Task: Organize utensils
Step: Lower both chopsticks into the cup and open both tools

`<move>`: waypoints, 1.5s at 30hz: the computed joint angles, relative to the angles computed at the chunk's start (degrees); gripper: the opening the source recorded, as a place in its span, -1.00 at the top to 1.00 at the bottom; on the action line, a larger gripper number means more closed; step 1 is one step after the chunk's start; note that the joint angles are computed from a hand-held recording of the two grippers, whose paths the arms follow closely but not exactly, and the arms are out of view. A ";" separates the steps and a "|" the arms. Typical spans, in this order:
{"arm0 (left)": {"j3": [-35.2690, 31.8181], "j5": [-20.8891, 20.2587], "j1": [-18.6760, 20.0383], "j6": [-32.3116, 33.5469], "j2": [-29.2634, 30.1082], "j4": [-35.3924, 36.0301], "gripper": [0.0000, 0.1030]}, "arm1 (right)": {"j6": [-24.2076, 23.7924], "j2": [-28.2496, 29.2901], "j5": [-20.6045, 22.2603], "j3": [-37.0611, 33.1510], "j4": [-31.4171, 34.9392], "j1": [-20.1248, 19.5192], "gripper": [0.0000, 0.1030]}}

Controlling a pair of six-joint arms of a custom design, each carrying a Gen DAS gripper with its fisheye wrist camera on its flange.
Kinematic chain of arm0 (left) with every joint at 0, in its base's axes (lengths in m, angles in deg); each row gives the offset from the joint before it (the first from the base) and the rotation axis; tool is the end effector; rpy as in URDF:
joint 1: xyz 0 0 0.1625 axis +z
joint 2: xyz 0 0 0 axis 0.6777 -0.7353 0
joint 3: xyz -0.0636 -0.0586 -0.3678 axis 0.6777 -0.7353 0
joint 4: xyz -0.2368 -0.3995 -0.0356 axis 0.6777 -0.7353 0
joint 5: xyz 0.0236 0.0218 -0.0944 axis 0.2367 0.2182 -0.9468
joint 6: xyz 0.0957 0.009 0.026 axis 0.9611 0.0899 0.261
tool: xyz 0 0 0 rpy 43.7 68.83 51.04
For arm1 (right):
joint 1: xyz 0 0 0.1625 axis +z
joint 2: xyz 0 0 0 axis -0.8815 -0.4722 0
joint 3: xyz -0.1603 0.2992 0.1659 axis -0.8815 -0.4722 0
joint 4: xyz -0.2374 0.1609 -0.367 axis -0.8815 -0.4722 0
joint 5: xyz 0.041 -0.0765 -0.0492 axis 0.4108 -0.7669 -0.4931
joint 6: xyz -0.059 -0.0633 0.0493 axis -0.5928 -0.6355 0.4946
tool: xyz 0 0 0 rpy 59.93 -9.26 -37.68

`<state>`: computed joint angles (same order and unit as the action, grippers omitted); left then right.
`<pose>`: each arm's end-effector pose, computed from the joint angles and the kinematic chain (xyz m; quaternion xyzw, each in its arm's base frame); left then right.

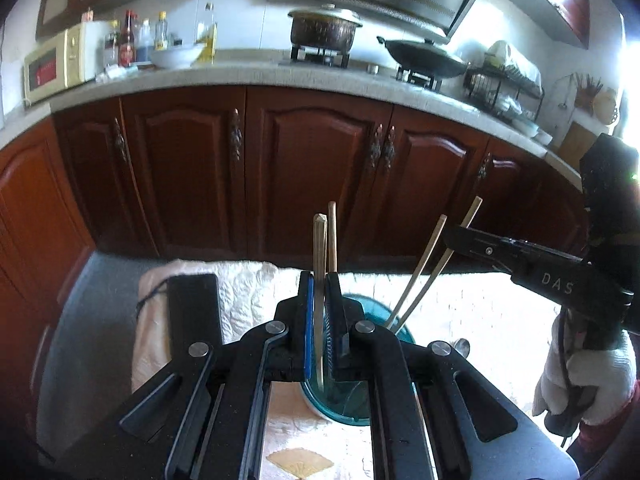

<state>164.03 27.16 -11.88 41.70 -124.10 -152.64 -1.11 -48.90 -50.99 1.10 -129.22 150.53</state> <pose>-0.4680 -0.5371 0.0891 0.0908 0.8475 -0.4289 0.2992 0.1256 -0.6772 0.4247 0.3770 -0.8965 0.2253 0.0579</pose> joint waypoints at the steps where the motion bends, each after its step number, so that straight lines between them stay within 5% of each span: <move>1: 0.02 -0.11 0.07 -0.32 0.09 0.20 0.92 | 0.32 0.46 -0.31 -0.24 0.32 -0.22 0.90; 10: -0.55 -0.94 0.61 -4.15 1.10 3.44 0.92 | 2.00 2.32 -2.59 -1.08 2.10 -1.69 0.89; 13: -0.45 -0.71 0.54 -5.18 1.09 3.94 0.90 | 2.20 2.45 -3.21 -1.26 2.98 -1.99 0.53; 18: -0.23 -0.19 0.03 -7.42 1.03 5.79 0.34 | -0.22 1.08 -3.58 0.56 2.93 -2.43 0.43; 23: 0.32 1.64 -1.17 -10.76 0.85 8.77 0.05 | -1.38 -0.70 -3.94 2.56 2.09 -2.89 0.41; 34: 0.20 4.31 -3.72 -20.40 1.00 19.24 -0.02 | -3.78 -8.05 -3.65 11.11 -5.23 -3.30 0.15; 45: -0.43 5.62 -6.27 -24.83 1.83 24.57 -0.14 | -4.83 -13.11 -2.60 14.98 -6.83 -3.78 0.12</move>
